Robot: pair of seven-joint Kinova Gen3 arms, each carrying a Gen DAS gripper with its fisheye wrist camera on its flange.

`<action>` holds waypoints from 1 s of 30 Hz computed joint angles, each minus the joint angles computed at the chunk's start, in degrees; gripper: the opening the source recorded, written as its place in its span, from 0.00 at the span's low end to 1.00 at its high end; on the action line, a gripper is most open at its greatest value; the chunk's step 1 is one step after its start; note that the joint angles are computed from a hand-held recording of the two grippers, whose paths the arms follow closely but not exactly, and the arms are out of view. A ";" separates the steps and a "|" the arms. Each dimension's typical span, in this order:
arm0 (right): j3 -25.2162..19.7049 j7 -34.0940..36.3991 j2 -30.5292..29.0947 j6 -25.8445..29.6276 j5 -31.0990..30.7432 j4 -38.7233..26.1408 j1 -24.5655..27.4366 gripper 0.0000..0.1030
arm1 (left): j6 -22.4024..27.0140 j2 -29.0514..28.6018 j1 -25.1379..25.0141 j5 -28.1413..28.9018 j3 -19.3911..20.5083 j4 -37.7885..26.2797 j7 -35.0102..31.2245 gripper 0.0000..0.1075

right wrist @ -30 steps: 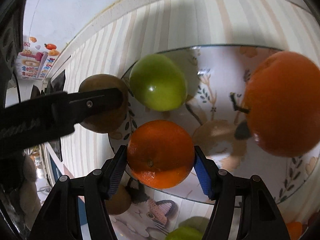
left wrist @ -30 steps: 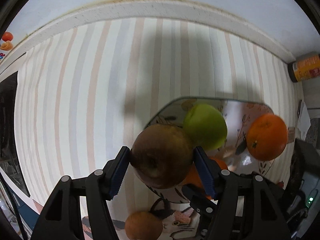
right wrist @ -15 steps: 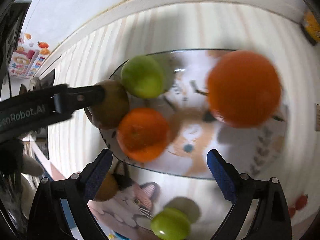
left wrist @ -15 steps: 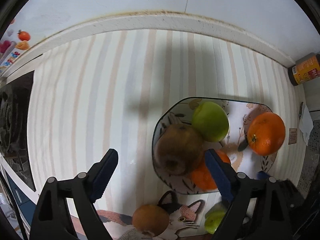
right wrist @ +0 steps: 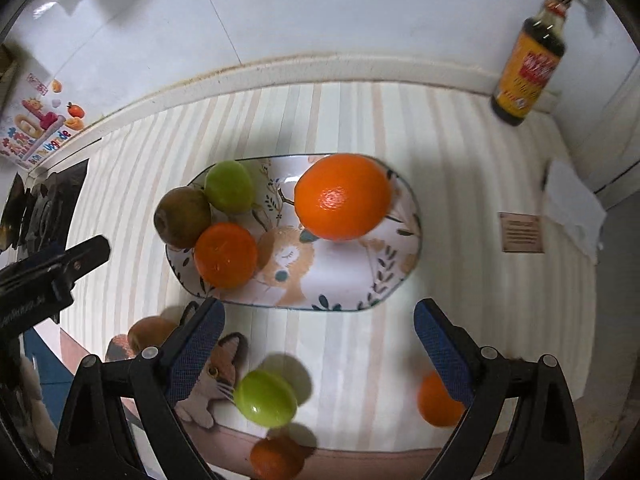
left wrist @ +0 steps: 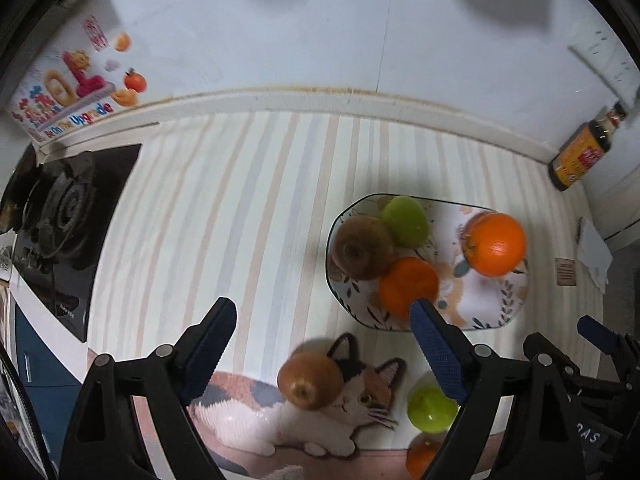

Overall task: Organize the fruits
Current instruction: 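Grasp the apple on the cat cushion with the left tool while the right tool grasps the green fruit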

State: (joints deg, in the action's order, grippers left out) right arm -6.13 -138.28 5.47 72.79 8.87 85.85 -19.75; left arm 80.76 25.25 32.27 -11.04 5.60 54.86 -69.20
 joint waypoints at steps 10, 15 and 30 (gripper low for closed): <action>-5.99 -11.23 -7.27 8.31 10.24 -1.90 -5.88 0.95 | -3.97 -10.75 3.96 -6.99 2.14 8.14 3.87 0.83; -9.79 -16.40 -9.37 13.61 14.38 -4.01 -8.34 0.95 | -4.75 -15.01 3.26 -6.54 4.28 10.68 3.80 0.83; -19.44 -30.52 -11.27 26.46 24.37 -8.84 -16.08 0.95 | -6.58 -24.13 -0.42 -5.87 9.32 16.64 2.84 0.82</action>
